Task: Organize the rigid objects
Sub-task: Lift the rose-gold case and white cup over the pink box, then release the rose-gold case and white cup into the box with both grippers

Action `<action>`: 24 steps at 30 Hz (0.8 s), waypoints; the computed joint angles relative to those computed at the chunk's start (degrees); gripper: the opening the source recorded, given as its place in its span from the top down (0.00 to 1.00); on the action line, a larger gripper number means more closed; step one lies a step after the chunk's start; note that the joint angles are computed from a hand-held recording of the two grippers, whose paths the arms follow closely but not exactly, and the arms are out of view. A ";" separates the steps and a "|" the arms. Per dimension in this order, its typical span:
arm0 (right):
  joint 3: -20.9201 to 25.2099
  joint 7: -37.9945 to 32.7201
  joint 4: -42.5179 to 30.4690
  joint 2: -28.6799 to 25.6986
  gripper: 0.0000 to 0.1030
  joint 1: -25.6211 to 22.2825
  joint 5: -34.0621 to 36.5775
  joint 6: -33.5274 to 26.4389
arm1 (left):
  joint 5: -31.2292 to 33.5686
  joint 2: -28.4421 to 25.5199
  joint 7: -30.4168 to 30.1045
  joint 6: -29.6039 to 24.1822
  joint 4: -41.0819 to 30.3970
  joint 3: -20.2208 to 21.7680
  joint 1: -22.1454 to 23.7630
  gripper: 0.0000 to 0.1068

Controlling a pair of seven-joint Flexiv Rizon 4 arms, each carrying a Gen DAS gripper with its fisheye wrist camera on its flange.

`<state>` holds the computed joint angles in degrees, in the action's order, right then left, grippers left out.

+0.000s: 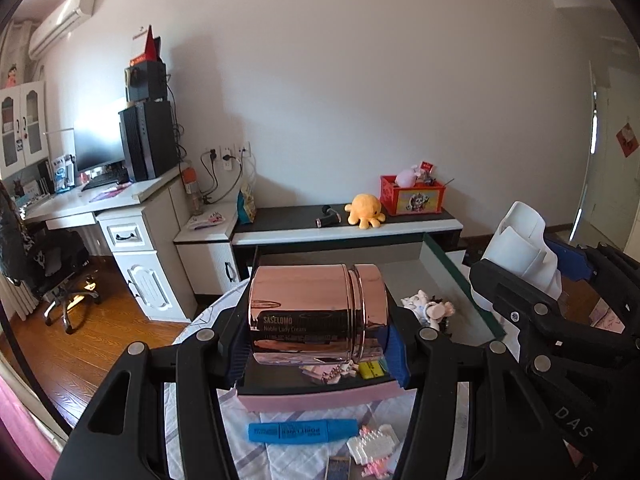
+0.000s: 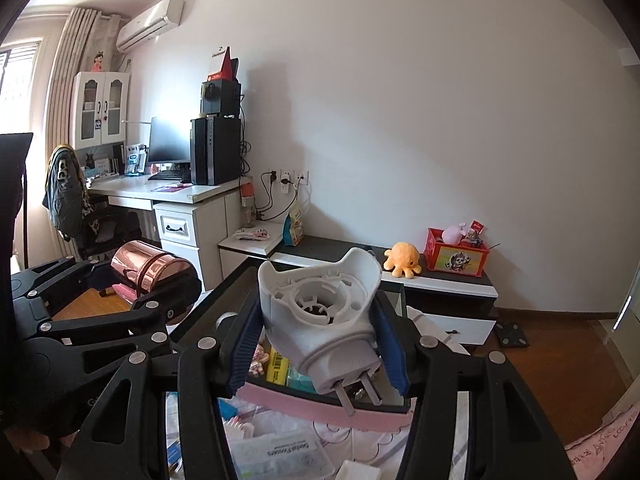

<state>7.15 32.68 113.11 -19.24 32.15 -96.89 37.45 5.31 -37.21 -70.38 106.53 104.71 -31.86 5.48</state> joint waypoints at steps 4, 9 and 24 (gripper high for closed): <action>-2.24 -1.49 -3.16 -3.66 0.46 -4.37 0.22 9.65 | -5.14 -4.99 3.63 -9.57 -10.27 6.93 -7.79 0.48; -4.50 -4.26 -6.76 -8.72 0.46 -7.18 3.12 17.96 | -10.75 -9.26 5.10 -16.48 -18.31 14.89 -15.16 0.48; -7.47 -1.33 -6.52 -9.96 0.35 -7.02 3.66 22.83 | -15.50 -7.29 4.76 -12.96 -14.15 17.23 -15.92 0.23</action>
<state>-0.32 31.36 106.60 -29.19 25.13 -93.23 60.28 -10.20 -44.50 -65.61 93.57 90.56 -14.63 -10.43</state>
